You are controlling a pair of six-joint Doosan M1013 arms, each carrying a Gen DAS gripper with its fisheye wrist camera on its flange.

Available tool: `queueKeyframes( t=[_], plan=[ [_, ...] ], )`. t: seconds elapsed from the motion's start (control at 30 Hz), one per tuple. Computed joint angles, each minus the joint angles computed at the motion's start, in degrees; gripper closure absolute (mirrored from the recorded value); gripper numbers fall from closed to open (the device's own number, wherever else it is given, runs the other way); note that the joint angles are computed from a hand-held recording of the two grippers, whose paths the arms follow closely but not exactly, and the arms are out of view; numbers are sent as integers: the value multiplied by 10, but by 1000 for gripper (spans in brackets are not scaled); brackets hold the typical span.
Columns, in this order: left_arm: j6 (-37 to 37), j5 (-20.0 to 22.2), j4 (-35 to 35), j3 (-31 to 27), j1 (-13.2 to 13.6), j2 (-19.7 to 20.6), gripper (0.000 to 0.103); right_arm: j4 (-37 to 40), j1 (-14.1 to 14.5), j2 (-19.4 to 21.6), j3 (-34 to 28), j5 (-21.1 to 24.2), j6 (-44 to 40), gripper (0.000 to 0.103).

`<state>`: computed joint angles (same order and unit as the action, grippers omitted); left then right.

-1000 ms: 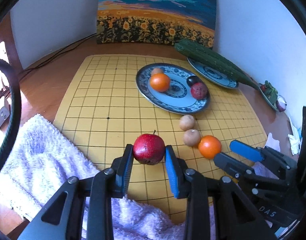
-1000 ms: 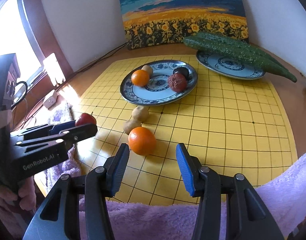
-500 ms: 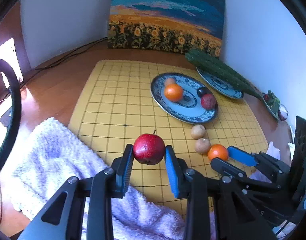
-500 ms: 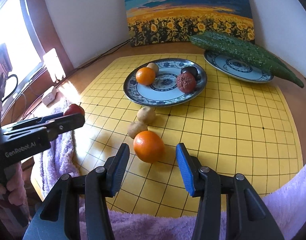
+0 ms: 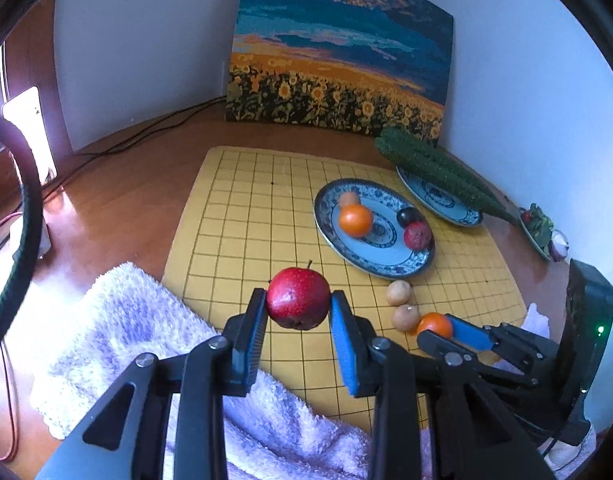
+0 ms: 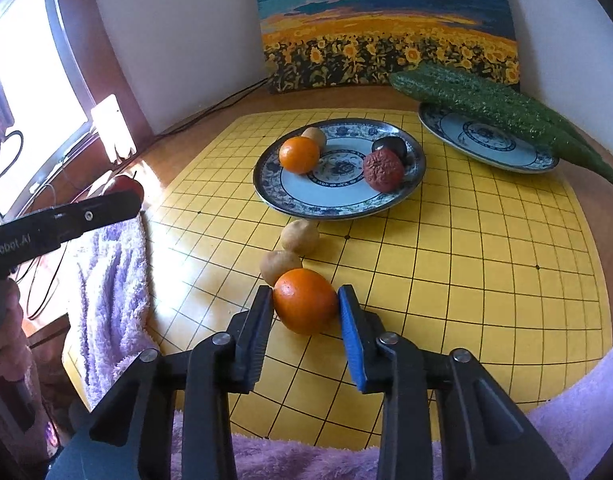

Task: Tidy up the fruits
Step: 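Hold the red apple raised with the left tool while the right tool grasps the orange, then carry the apple with the left tool while the right tool carries the orange over the plate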

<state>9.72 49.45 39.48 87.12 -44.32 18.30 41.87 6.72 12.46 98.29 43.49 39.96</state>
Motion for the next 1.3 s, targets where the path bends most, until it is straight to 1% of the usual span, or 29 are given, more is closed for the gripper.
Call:
queueKeyframes(
  t=[0.23,0.57,0.77,1.0,1.3],
  plan=[
    [-21,31,36,1,-2,-8,70,13,-3,-2,-7,-3,-14,69],
    [-20,48,63,-6,1,-11,70,17,0,1,-28,-4,-19,69],
    [5,42,53,-17,7,-5,70,15,1,6,-42,5,-16,69],
    [32,33,45,-37,14,6,70,8,3,11,-57,4,-12,69],
    [65,26,34,-70,25,26,70,-8,7,28,-88,9,-4,69]
  ],
)
